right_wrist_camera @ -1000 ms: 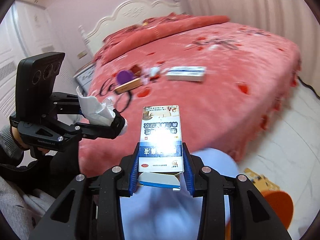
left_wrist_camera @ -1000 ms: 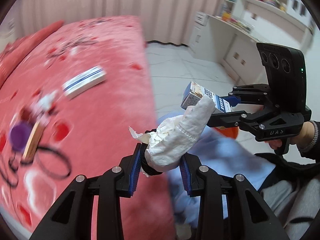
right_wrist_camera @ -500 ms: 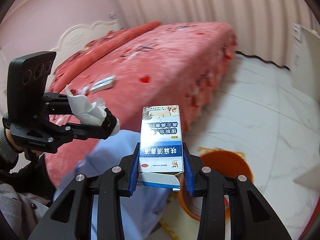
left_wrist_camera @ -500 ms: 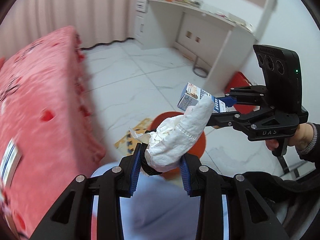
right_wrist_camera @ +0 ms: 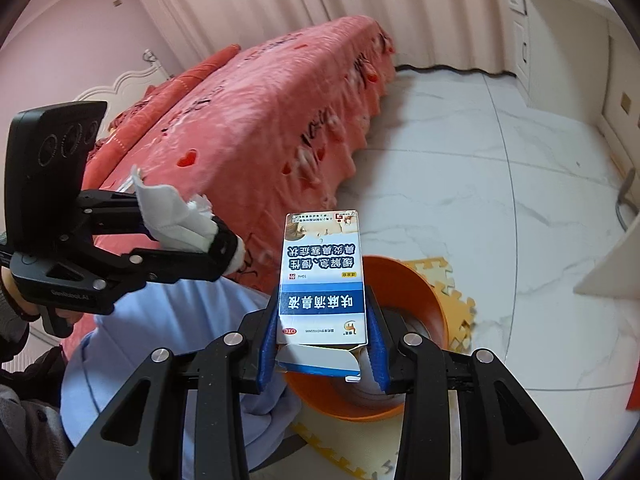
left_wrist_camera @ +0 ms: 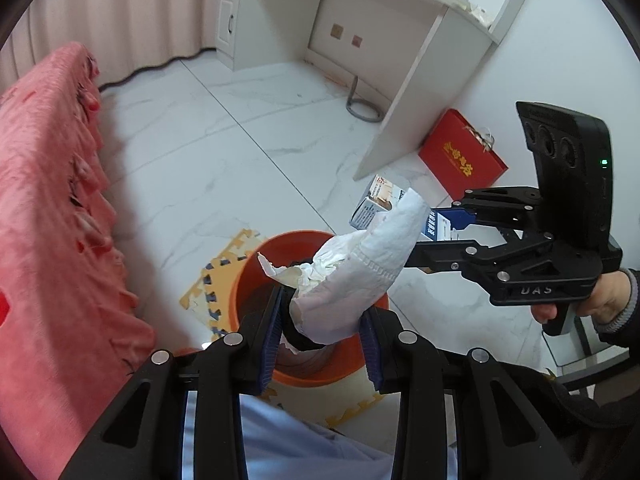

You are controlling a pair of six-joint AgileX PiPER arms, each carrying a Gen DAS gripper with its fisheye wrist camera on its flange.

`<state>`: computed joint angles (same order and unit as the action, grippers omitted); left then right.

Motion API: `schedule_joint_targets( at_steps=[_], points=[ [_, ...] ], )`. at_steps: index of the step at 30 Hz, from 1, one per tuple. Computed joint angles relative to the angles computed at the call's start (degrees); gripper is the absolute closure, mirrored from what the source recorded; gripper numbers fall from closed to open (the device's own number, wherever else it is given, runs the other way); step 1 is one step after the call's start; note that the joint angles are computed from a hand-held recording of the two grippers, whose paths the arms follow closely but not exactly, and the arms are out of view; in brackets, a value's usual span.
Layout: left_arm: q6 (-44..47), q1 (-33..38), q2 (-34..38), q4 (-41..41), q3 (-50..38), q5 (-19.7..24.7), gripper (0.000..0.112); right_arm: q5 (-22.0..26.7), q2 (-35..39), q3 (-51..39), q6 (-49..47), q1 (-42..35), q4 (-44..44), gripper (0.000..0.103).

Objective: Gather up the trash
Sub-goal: 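Open both tools to drop the tissue and medicine box into the bucket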

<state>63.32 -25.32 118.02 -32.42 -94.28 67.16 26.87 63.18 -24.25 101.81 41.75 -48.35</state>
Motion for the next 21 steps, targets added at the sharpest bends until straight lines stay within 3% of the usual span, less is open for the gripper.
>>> schedule_joint_targets(
  at_steps=[10,21],
  points=[
    [-3.8,-3.3,5.6,3.5,-4.2,-0.8,0.074,-8.6,2.0,4.7,0.0,-7.9,-1.2,0.065],
    [-6.4,-3.9,6.0,4.6,-4.8,-0.9,0.068,-13.8,5.9,4.5,0.5,-10.8,-3.6,0.065]
  ],
)
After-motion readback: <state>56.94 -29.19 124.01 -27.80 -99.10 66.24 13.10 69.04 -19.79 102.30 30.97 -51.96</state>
